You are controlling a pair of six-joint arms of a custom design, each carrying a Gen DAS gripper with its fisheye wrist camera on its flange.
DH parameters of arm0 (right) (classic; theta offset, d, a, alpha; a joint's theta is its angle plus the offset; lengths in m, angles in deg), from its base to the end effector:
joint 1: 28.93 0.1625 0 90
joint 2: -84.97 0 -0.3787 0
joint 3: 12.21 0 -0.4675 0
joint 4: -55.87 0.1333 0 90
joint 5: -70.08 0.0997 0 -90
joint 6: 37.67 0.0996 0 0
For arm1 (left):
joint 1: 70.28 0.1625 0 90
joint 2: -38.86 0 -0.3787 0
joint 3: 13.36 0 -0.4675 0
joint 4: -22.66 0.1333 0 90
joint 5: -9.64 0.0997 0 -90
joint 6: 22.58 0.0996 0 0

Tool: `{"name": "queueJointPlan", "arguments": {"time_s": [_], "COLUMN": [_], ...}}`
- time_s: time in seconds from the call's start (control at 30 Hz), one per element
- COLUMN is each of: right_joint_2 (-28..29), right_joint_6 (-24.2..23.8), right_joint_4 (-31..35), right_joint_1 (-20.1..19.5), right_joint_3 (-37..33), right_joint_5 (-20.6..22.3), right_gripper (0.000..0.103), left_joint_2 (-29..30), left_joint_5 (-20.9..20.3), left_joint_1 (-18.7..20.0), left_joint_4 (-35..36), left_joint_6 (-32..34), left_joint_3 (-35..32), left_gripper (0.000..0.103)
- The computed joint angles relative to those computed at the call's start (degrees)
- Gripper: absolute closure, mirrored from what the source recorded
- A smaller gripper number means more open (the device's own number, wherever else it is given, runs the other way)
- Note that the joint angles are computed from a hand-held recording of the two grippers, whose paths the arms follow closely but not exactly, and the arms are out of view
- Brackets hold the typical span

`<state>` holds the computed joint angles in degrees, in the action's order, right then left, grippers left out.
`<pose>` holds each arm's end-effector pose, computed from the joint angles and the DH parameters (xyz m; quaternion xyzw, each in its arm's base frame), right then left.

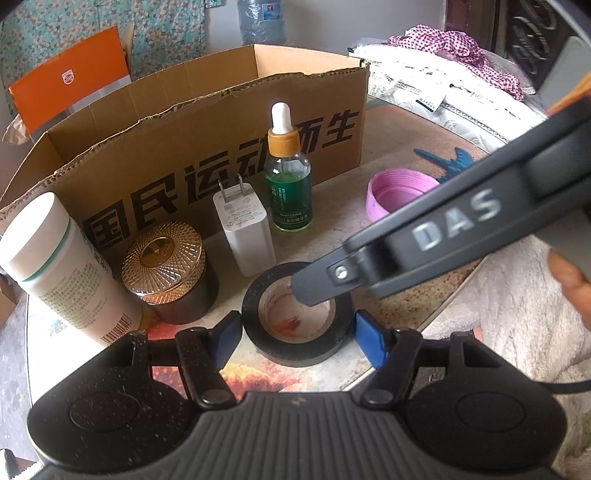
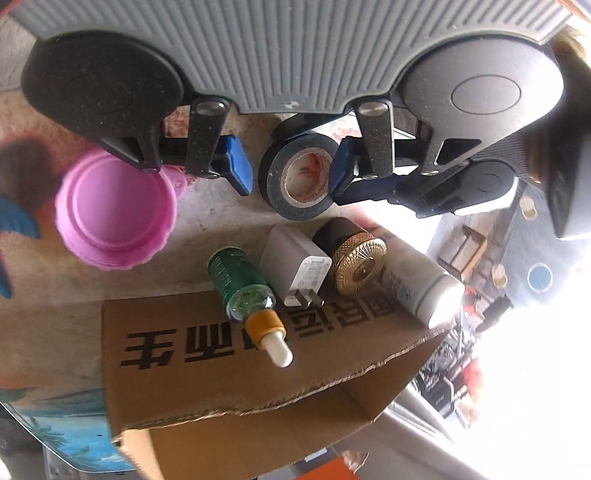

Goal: Organize rigid objects
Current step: 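Reach the right tool to the black tape roll and grasp its rim, then carry the tape roll into the box and open the right tool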

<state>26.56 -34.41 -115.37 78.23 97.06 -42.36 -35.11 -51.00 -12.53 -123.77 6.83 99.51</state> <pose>0.2757 -0.5701 0.0935 0.0639 -0.9458 0.2862 0.1392 -0.1606 -0.5958 0.1802 0.4568 0.8408 -0.1536 0.2467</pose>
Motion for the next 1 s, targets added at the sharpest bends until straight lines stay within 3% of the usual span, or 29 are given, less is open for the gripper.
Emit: {"name": "queueJointPlan", "arguments": {"time_s": [0.33, 0.7, 0.87, 1.0], "right_joint_2": [1.73, -0.83, -2.32, -2.27], "right_joint_6": [-3.56, -4.41, -8.84, -14.16], "right_joint_4": [2.34, -0.23, -3.46, -4.3], "right_joint_1": [-0.37, 1.74, 5.08, 6.74], "right_joint_3": [-1.93, 0.45, -0.52, -4.49], "right_joint_5": [-2.18, -3.56, -4.74, -4.18], "right_gripper": [0.086, 0.085, 0.085, 0.085], "left_joint_2": [-0.07, -4.19, -5.16, -2.51], "left_joint_5": [0.54, 0.38, 1.2, 1.75], "left_joint_1": [-0.27, -3.14, -5.52, -6.23], "left_joint_4": [-0.48, -3.36, -9.89, -12.58], "left_joint_6": [0.03, 0.91, 4.6, 6.3], "left_joint_3": [0.24, 2.61, 1.77, -2.98], "left_gripper": [0.037, 0.037, 0.037, 0.037]}}
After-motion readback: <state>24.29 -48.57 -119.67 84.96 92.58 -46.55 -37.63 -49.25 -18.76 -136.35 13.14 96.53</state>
